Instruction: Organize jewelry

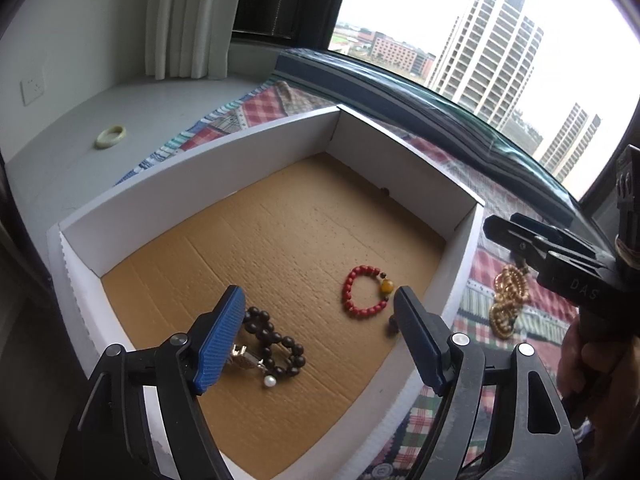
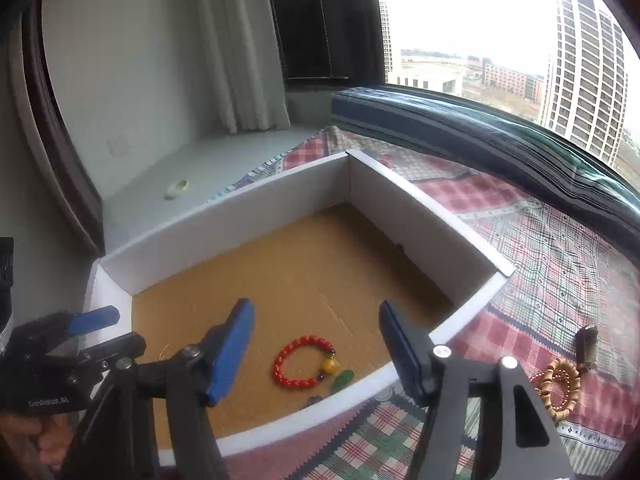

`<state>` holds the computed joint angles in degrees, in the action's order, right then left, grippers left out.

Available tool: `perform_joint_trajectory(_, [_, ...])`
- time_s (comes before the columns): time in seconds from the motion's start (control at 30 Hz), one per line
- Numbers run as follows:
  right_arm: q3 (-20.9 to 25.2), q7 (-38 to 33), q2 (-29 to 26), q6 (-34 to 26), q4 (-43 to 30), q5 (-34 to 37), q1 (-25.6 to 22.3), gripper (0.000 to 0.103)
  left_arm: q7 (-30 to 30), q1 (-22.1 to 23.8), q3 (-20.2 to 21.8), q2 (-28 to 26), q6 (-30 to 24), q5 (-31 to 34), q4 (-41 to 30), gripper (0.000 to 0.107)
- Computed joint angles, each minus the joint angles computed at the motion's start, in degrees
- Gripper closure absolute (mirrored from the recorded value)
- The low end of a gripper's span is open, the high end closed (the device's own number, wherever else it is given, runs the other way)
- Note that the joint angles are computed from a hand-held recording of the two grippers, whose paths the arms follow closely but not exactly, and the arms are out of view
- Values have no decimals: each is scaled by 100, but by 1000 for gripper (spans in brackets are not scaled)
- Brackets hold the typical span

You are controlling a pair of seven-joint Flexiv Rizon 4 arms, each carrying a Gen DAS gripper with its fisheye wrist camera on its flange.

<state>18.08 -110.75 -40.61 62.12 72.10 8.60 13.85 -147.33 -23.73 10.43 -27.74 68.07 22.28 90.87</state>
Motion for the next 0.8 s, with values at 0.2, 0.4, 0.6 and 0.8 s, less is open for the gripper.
perform_joint_trajectory(0.2, [-215,-98,644,1205,1320,-98,-248,29,69,-346,-147,-160,209,265,-329,21])
perform_joint_trajectory(0.4, [-508,183,1143,2273,2624,-449,-571,29,663,-603,-364,-628,572,-66,-716,17])
perform_joint_trajectory(0.6, [-1376,1004,1382,3037,3708,-758,-415,29,1418,-718,-680,-1186,528,-760,-1099,16])
perform_joint_trajectory(0.8, [-1964,1594,1397,3319,4336,-1038,-329,28,1730,-945,-600,-1427,387,-1217,-1206,16])
